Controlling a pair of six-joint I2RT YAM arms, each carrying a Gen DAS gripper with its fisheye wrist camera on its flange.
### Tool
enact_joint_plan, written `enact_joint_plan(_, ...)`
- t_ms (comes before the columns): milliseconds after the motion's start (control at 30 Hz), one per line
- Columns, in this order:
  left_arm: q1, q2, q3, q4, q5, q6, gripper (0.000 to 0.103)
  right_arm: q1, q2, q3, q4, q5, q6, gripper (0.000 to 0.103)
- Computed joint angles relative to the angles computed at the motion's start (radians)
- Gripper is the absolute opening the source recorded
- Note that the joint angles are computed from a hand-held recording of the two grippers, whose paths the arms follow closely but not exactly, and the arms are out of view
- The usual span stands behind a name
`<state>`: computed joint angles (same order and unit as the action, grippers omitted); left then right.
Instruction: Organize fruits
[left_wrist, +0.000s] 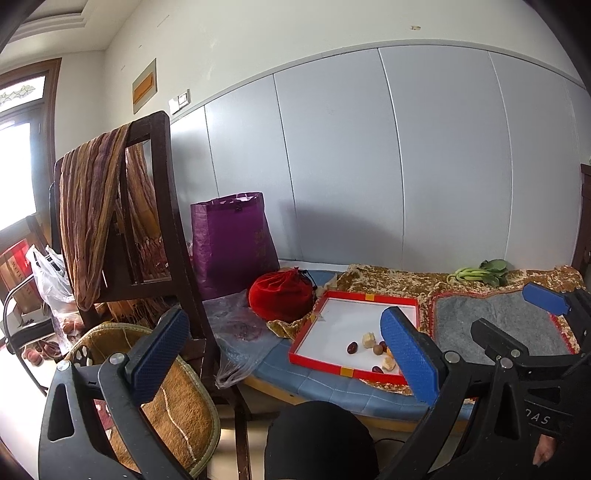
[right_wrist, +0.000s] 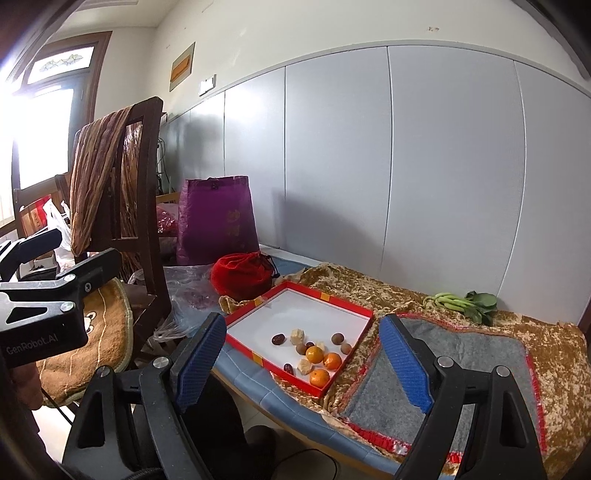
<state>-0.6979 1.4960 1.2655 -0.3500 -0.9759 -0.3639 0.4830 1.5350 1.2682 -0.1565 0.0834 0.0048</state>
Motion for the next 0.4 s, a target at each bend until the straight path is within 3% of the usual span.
enact_joint_plan(300, 0.058, 0.084, 0.060, -0.001, 0.004, 0.000, 0.103, -0.034, 0.112, 0.093, -0.004, -0.062, 0.008, 0.086)
enact_joint_plan(400, 0.078, 0.155, 0.124, -0.014, 0.050, 0.006, 0.103, -0.055, 0.159, 0.134, -0.014, -0.097, 0.010, 0.086)
